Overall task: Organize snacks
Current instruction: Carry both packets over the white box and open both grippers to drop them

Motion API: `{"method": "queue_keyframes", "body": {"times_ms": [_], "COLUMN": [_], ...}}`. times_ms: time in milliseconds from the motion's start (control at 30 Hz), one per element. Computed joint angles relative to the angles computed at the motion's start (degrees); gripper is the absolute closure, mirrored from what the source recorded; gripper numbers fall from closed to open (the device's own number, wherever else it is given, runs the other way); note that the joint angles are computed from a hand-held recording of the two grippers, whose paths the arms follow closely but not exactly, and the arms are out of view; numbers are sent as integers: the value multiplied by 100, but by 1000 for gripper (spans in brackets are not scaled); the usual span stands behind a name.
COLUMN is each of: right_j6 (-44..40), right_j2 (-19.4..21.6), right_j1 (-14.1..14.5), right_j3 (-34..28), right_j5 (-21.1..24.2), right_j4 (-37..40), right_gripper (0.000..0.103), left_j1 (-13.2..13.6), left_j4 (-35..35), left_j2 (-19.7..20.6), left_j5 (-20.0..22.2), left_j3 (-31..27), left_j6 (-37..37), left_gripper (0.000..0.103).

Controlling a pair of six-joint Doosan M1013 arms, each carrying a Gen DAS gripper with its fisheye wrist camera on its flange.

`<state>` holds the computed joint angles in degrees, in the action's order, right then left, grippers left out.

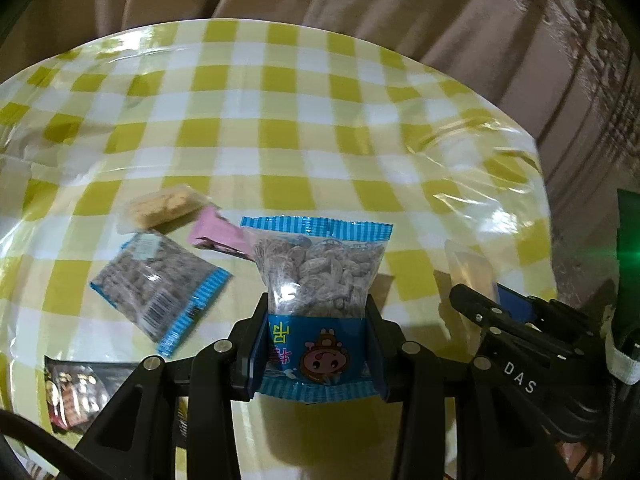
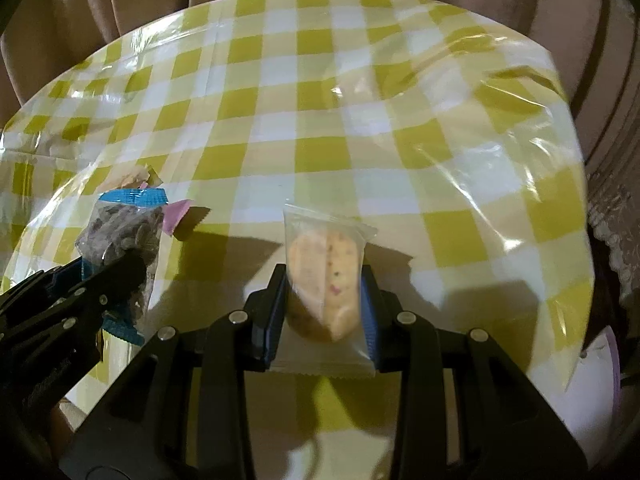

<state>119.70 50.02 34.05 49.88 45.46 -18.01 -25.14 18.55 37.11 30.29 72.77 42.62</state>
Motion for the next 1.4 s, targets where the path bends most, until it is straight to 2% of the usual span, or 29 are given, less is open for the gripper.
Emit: {"method": "queue_keyframes", "body": {"times_ms": [400, 800, 1033, 1400], "right_j6": [743, 1725, 2481, 3221], "right_j2": [-783, -1486, -1841, -2115], "right_j1": [-244, -627, -931, -1382], "right_j3": [1313, 2506, 3109, 3640], "right_j5": [-571, -809, -702, -471], "right_j4": [-164, -624, -1007, -1258], "right_gripper": [65, 65, 65, 65], "left_j1": [-344, -736, -981, -1265], "left_j4": [-552, -1490, -2252, -3015], "left_j2": [97, 503, 1012, 1930], "left_j5": [284, 766, 1300, 2367], "left_j3": [-378, -1185, -2067, -3661], "left_j6": [1014, 2633, 3876, 5079], "left_gripper": [61, 61, 61, 61]}}
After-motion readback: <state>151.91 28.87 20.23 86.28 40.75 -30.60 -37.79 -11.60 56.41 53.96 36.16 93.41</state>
